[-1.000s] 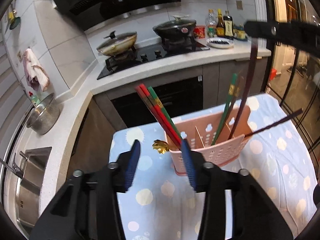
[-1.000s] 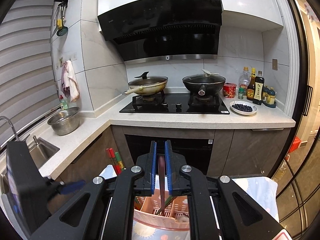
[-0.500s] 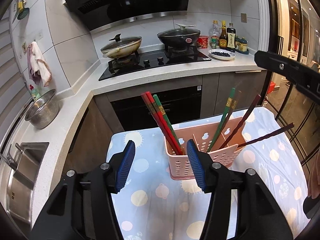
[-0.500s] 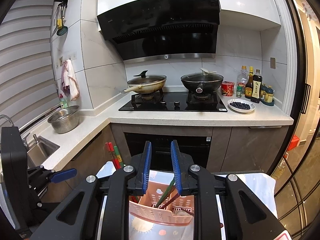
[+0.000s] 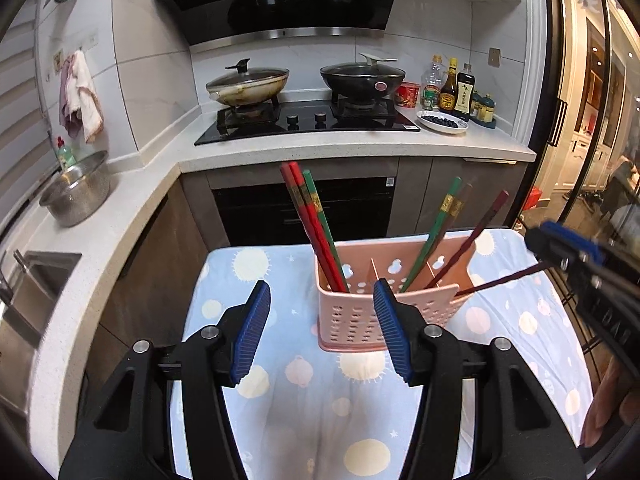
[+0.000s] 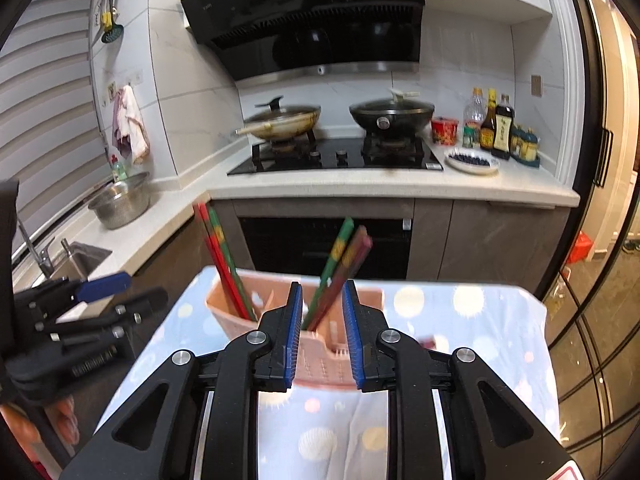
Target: Organize utensils
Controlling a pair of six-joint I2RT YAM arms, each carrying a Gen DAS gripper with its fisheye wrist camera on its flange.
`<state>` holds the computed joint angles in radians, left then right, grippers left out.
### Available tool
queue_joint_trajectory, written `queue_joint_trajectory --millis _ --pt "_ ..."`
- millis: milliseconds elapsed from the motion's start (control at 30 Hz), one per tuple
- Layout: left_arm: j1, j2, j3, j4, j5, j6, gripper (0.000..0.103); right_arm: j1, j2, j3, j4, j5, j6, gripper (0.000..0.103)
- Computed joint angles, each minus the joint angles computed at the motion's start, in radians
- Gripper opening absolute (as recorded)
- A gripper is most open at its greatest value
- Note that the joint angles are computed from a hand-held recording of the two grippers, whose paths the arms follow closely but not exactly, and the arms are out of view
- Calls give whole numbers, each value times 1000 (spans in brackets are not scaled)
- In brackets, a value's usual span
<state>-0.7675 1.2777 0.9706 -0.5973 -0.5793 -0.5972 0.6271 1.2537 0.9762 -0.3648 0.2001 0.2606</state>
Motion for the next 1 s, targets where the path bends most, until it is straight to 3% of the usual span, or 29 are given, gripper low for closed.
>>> queue_joint_trajectory --millis 167,267,400,600,833,1000 --pt "-39 6 -48 29 12 -58 51 16 -38 -79 -26 -11 41 23" --pt "-65 11 -70 45 11 -90 51 39 -60 -114 -33 18 59 36" --pt "-85 24 -84 52 5 -135 53 62 -75 -135 -52 51 70 42" --pt "-111 36 -94 50 -31 -184 63 71 -85 -150 -72 73 72 46" --pt "-135 61 -94 37 -74 -224 82 61 -90 -171 -73 66 91 50" --pt "-142 67 -101 33 -84 -248 87 58 -87 -179 -76 50 104 55"
